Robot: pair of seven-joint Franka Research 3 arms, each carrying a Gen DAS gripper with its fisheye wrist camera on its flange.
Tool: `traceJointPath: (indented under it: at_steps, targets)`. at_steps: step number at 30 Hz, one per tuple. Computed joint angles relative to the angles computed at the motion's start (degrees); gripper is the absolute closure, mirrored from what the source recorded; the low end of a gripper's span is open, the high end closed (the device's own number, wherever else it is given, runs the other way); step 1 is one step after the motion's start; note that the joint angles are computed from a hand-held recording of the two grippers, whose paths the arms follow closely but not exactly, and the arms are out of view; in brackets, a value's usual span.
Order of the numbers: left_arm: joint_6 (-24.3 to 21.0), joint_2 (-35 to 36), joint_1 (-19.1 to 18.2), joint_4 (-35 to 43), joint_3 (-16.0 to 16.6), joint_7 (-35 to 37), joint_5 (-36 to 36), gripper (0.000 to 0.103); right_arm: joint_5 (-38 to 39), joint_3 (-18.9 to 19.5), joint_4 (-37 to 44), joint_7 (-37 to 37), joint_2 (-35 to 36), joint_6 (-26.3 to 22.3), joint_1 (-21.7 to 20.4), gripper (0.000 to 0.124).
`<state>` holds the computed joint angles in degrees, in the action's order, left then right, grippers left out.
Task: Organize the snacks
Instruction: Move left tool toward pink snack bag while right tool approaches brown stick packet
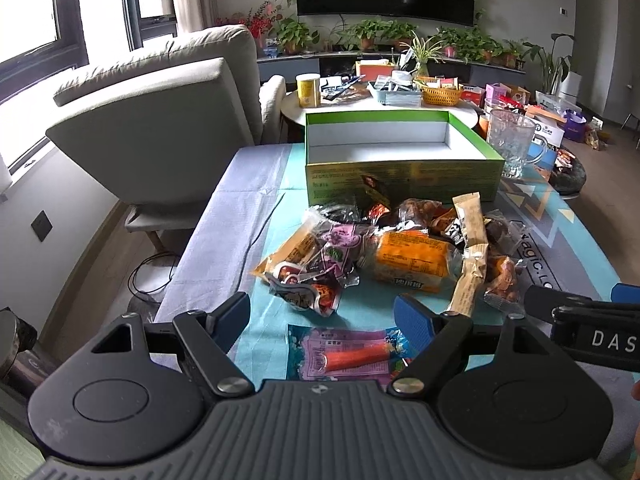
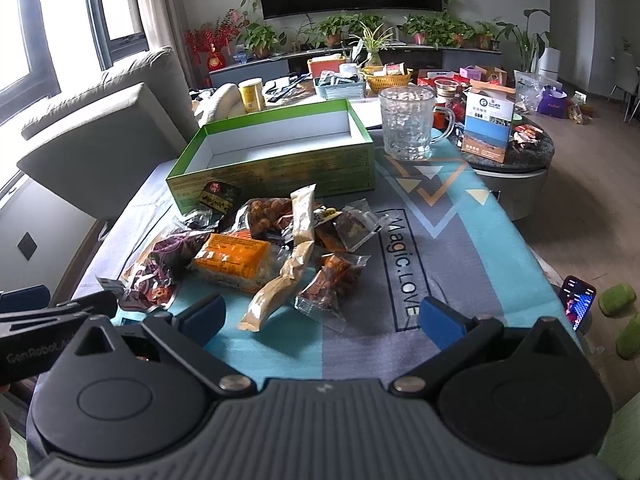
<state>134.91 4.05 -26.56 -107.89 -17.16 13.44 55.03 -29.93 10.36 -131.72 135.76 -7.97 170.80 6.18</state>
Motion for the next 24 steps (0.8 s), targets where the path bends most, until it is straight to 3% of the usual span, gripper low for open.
traceJointPath:
  at_steps: [24]
  targets:
    - [1.0,1.45,0.27,0.28,0.79,1.87,-2.85,0.025,5.19,-2.13,1.31,-5.46,2.13,-0.49,3.07,0.069]
